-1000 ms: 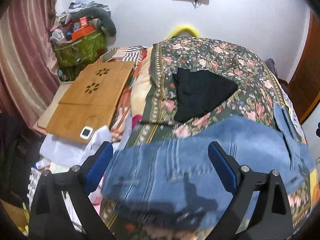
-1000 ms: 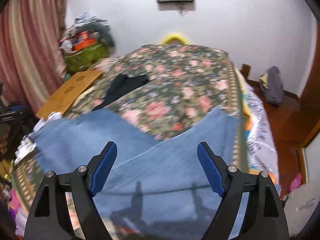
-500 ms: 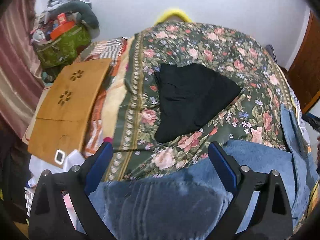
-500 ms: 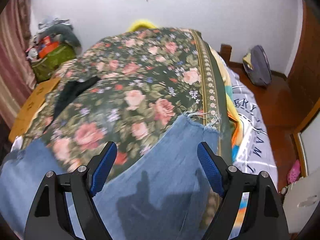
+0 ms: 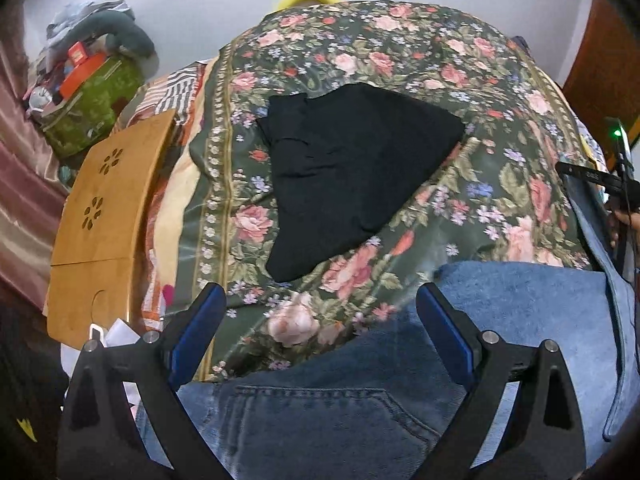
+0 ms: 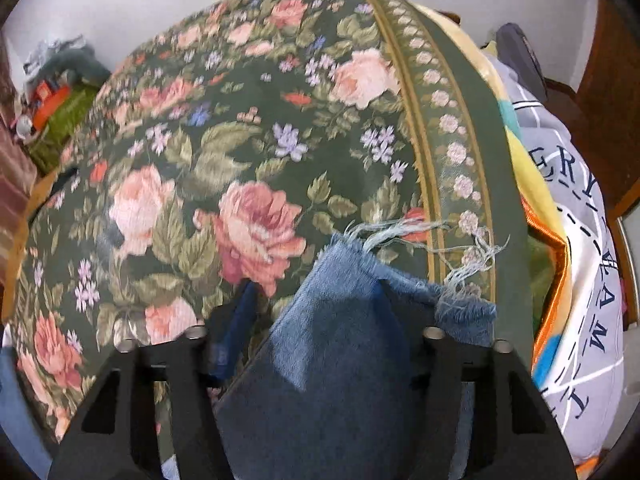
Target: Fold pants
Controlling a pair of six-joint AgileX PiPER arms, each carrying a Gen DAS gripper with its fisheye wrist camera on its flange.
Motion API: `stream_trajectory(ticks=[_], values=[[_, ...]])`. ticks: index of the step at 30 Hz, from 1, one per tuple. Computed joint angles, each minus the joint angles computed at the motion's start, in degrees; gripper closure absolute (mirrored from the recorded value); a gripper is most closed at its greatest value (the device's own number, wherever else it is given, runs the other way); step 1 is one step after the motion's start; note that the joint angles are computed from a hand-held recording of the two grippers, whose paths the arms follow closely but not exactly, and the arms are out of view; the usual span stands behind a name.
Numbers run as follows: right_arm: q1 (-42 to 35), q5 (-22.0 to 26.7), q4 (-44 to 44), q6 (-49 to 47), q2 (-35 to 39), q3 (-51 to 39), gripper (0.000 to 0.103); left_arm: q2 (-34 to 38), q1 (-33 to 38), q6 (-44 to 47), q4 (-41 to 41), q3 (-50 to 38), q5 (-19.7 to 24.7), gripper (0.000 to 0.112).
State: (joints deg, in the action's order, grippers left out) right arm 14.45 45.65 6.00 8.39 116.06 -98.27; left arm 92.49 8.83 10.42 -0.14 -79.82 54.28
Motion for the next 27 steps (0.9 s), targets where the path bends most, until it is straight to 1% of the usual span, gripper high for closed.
stream_trajectory(ticks=[1, 2, 3, 4, 8, 12, 14, 16, 18, 20, 22, 24, 27], values=[[0.03, 0.16, -0.80, 1.03, -0.42, 0.37, 0.087, -0.29, -0.31, -0.01, -0.09, 0.19, 0.27, 0.016], [-0.08, 0.52, -0.91, 1.04, -0.84, 0.69, 0.088, -0.53, -0.74, -0.21, 0.07, 0.29, 0.61, 0.016], [-0.17, 1.24, -1.02, 0.82, -0.95, 0.41, 0.093, -0.93, -1.27, -0.56, 0.30, 0.63, 0.87, 0.016], [-0.28, 1.76, -1.28, 0.69, -1.82, 0.84, 0.095, -1.35, -2.00, -1.04, 0.67, 0.86, 1.42, 0.016], [-3.08, -0.22, 2.33, -2.10, -9.56, 6.06, 0.095, -3.94, -5.08, -1.93, 1.60, 2.37, 3.11, 0.016], [-8.77, 0.99, 7.38, -7.72, -21.64, 10.88, 0.095, -6.48, -8.48, -3.32, 0.79, 3.67, 5.64, 0.016], [-12.26, 2.77, 10.25, -10.56, -26.83, 11.37, 0.095, -7.28, -11.07, -4.86, 1.01, 4.06, 6.98, 0.016], [-17.68, 6.38, 14.25, -14.90, -32.88, 10.81, 0.095, -8.33, -14.52, -6.64, 1.56, 4.80, 8.03, 0.016], [-22.40, 9.68, 17.39, -18.26, -35.96, 8.07, 0.096, -8.90, -18.18, -8.71, 2.49, 5.19, 9.04, 0.016], [-25.86, 11.78, 19.62, -20.61, -38.63, 6.44, 0.096, -9.15, -22.74, -11.18, 2.91, 5.62, 10.07, 0.016], [-33.29, 16.53, 24.82, -26.39, -42.07, 5.65, 0.096, -9.03, -26.34, -12.71, 2.12, 5.94, 10.99, 0.016], [-37.27, 18.03, 27.07, -29.81, -43.79, 7.11, 0.096, -8.92, -30.45, -14.48, 1.98, 6.61, 11.49, 0.016], [-44.54, 21.50, 30.44, -35.68, -46.13, 11.65, 0.096, -9.36, -38.30, -20.45, 6.40, 8.42, 10.26, 0.016]])
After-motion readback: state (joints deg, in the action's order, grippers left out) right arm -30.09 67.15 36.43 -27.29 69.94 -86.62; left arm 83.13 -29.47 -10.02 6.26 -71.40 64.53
